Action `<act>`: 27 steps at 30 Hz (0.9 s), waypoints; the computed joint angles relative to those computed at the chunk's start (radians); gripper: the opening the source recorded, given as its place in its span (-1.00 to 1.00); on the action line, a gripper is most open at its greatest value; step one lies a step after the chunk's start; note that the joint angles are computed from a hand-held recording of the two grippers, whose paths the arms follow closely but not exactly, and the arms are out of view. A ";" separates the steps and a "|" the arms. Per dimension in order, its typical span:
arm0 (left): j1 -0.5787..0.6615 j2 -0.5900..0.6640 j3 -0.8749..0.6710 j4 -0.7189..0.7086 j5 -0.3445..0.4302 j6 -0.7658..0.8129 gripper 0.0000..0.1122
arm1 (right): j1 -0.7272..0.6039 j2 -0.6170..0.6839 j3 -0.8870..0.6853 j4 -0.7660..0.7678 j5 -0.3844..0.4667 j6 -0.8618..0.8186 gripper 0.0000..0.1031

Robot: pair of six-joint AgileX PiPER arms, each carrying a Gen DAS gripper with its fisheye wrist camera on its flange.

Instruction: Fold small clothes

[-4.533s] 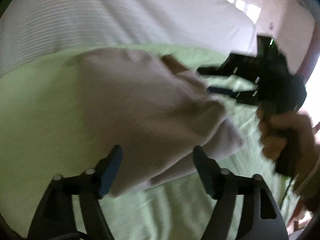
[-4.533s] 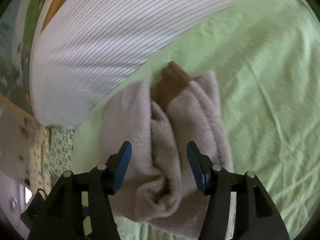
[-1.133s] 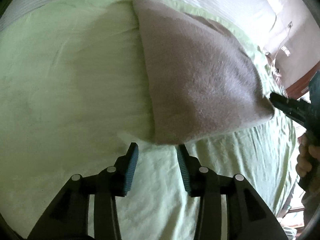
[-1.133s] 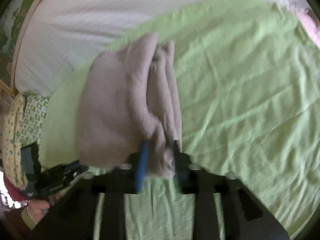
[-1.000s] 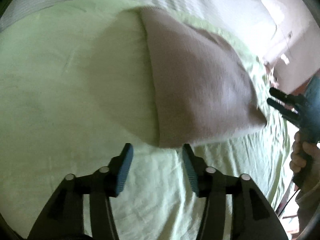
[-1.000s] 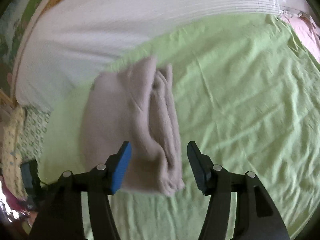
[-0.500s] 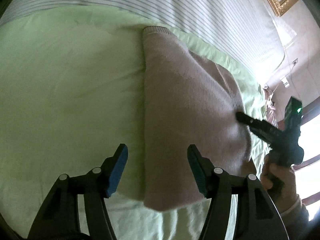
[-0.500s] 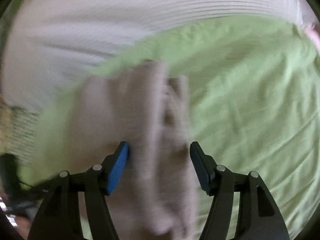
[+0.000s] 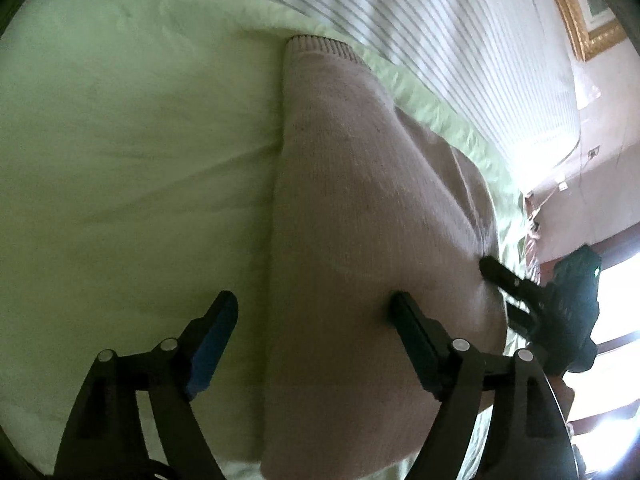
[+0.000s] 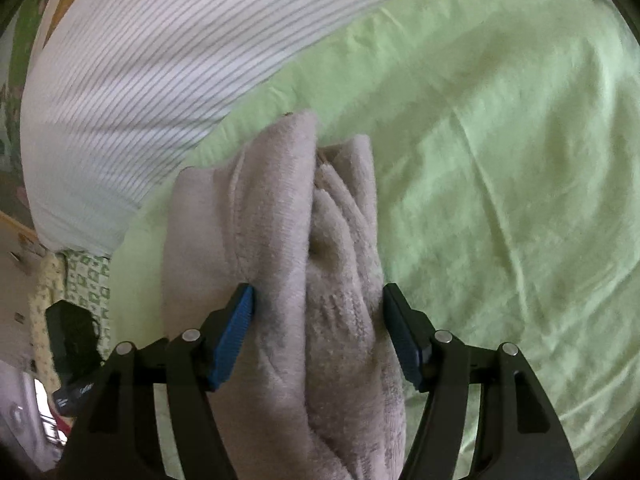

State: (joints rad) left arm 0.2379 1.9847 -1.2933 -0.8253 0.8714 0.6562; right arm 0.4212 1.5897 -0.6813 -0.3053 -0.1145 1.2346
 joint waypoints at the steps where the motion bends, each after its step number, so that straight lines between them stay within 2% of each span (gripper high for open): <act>1: -0.001 0.014 -0.012 -0.009 0.009 -0.004 0.44 | -0.009 0.001 0.013 -0.055 -0.025 0.050 0.27; 4: -0.003 0.073 -0.049 -0.082 0.071 0.012 0.46 | -0.014 0.014 0.029 -0.072 -0.065 0.061 0.27; 6: -0.030 0.088 -0.053 -0.070 0.041 -0.007 0.43 | -0.030 0.027 0.025 -0.169 -0.082 0.139 0.27; 7: -0.035 0.087 -0.047 -0.073 0.027 -0.004 0.35 | -0.030 0.032 0.023 -0.173 -0.087 0.138 0.27; 8: -0.035 0.086 -0.040 -0.084 0.018 0.002 0.30 | -0.032 0.036 0.026 -0.188 -0.100 0.149 0.19; 10: -0.018 0.073 -0.014 -0.121 0.020 0.033 -0.02 | -0.043 0.046 0.023 -0.249 -0.128 0.207 0.03; 11: -0.009 0.066 -0.003 -0.139 0.024 0.051 -0.11 | -0.047 0.047 0.025 -0.269 -0.145 0.226 -0.09; 13: 0.015 0.037 0.040 -0.186 0.032 0.107 -0.26 | -0.042 0.044 0.020 -0.278 -0.154 0.238 -0.18; 20: 0.116 -0.148 0.208 -0.216 0.034 0.218 -0.33 | 0.073 -0.015 -0.017 -0.109 -0.122 0.097 -0.32; 23: 0.235 -0.226 0.272 -0.209 0.084 0.265 -0.33 | 0.170 0.002 -0.079 0.043 -0.091 -0.050 -0.32; 27: 0.465 -0.321 0.326 -0.144 0.192 0.339 -0.33 | 0.292 0.085 -0.210 0.174 -0.077 -0.165 -0.33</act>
State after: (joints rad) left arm 0.7031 1.6635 -0.9675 -0.9689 1.0631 0.9951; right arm 0.7135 1.6751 -0.8910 -0.1310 -0.1915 1.0695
